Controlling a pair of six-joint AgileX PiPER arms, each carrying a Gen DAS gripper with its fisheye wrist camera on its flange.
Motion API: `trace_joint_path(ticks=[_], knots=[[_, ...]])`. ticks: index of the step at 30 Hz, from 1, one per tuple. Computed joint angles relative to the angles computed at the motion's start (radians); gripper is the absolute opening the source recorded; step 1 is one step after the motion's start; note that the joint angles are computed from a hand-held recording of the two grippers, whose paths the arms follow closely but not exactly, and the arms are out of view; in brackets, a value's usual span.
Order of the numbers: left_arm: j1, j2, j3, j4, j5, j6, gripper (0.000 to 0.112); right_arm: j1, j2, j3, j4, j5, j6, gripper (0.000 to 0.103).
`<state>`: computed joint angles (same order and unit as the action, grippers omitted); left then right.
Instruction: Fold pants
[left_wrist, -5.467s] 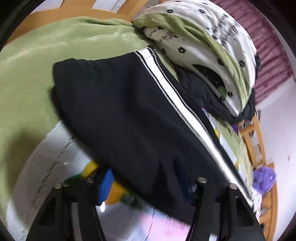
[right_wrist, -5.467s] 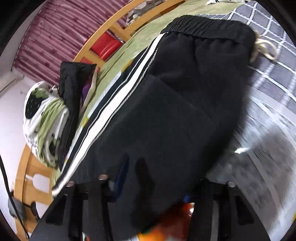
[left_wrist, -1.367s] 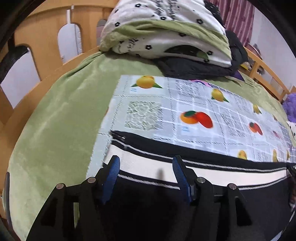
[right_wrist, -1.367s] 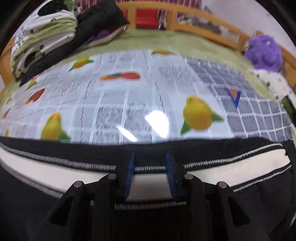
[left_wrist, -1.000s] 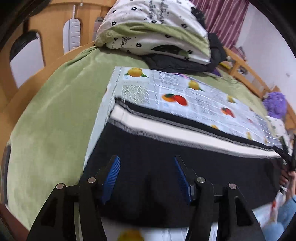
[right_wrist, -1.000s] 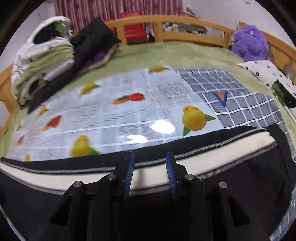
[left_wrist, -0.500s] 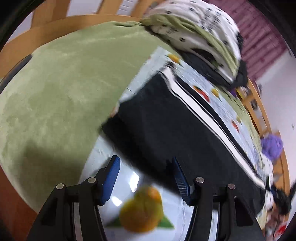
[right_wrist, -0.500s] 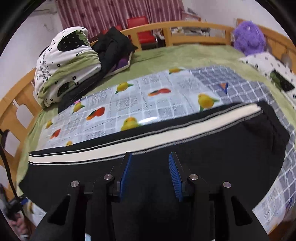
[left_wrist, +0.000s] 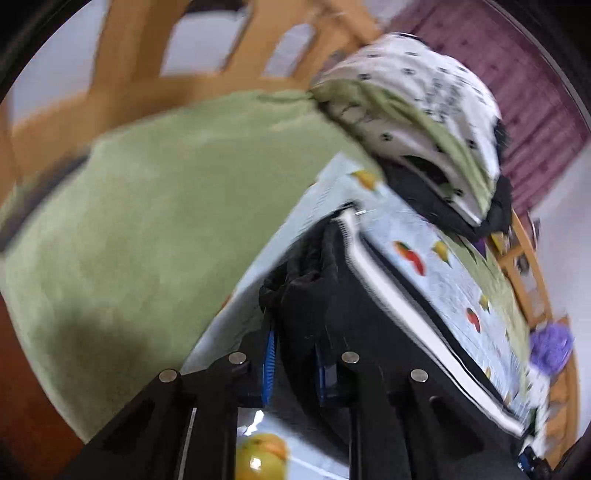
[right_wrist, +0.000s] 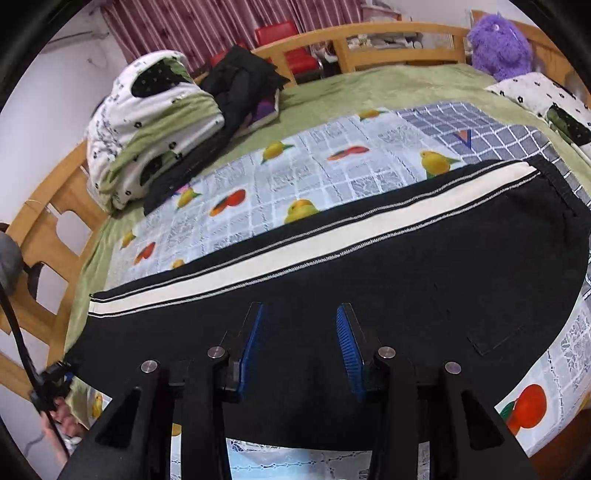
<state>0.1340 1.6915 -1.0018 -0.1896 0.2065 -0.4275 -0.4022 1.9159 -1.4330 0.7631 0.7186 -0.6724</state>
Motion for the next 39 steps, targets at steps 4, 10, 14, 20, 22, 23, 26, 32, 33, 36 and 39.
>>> trace_joint_path(ticks=[4,10,14,20,22,23,26,32,33,36,39], knots=[[-0.158,-0.047,-0.196,0.400,0.211,-0.294,0.011,0.005,0.002,0.051,-0.038,-0.084,-0.014,0.038],[-0.531,0.041,-0.477,0.790,0.404,-0.560,0.010,-0.027,0.015,0.098,-0.098,-0.247,-0.023,0.037],[-0.705,0.209,-0.653,0.777,0.429,-0.560,0.009,-0.133,0.061,0.048,0.025,-0.133,-0.088,0.037],[-0.847,0.478,-0.830,0.566,0.349,-0.431,0.009,-0.233,0.052,0.080,0.074,-0.148,-0.151,0.037],[-0.870,0.547,-0.889,0.474,0.394,-0.340,0.011,-0.252,0.050,0.088,0.078,-0.152,-0.182,0.037],[-0.880,0.596,-0.948,0.401,0.467,-0.263,0.012,-0.258,0.047,0.091,0.075,-0.155,-0.193,0.037],[-0.869,0.564,-0.884,0.309,0.477,-0.176,0.018,-0.268,0.039,0.100,0.093,-0.146,-0.252,0.037],[-0.790,0.288,-0.553,0.327,0.288,-0.187,0.069,-0.221,0.038,0.091,0.087,-0.078,-0.348,0.037],[-0.769,0.257,-0.534,0.391,0.301,-0.232,0.069,-0.203,0.043,0.073,0.070,-0.047,-0.342,0.037],[-0.717,0.236,-0.553,0.565,0.363,-0.374,0.069,-0.122,0.039,0.032,0.029,0.003,-0.303,0.037],[-0.664,0.206,-0.488,0.721,0.329,-0.537,0.069,-0.055,0.045,0.012,0.059,0.058,-0.313,0.043]])
